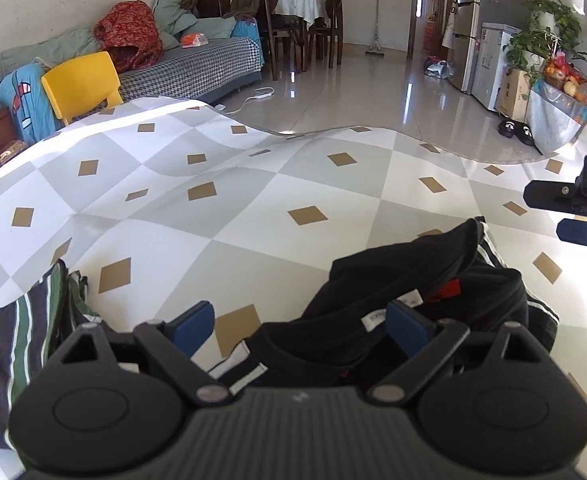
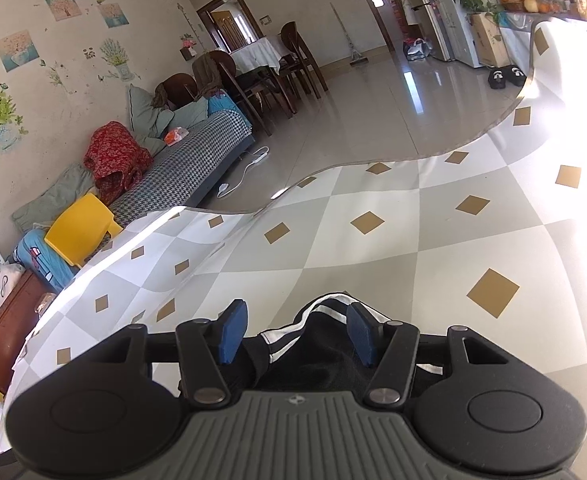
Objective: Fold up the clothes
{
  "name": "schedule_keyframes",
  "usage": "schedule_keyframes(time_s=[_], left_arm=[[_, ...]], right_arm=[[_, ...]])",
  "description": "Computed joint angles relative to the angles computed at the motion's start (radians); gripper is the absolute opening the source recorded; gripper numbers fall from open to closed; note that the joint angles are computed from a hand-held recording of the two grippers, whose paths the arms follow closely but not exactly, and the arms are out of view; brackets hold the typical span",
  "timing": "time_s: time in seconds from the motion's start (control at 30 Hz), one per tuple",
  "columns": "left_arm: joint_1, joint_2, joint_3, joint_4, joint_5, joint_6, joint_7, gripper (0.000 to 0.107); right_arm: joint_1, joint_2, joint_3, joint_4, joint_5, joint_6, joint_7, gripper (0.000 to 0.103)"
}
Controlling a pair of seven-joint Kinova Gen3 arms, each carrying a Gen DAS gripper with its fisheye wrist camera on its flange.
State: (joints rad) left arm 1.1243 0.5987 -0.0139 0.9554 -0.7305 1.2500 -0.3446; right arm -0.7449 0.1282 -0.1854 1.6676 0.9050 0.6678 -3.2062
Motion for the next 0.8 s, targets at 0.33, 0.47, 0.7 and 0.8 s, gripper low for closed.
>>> schedule_keyframes(time_s=[0.33,0.47,0.7,0.8], left_arm=[[-0.038,0.022,0.032,-0.027,0.105,0.011,-0.091,0.093],[-0.062,0.032,0.040,-0.029,0.164,0.029,-0.111,0.093],[-0.080,0.049,0.045,-0.022,0.220,0.048,-0.130,0.093],[-0.074,0.066,0.044,-0.035,0.222,0.062,-0.157,0.095]], right_arm=[[0.029,0.014,-0.030,-0.056,-0.289,0.098,0.314,0.055],[0.015,0.043,-0.026,-0.093,-0.367,0.183,0.409,0.055],[-0.015,0.103,-0.013,-0.152,-0.453,0.332,0.545,0.055],[-0.026,0.121,-0.007,-0.160,-0.473,0.358,0.582,0.055]])
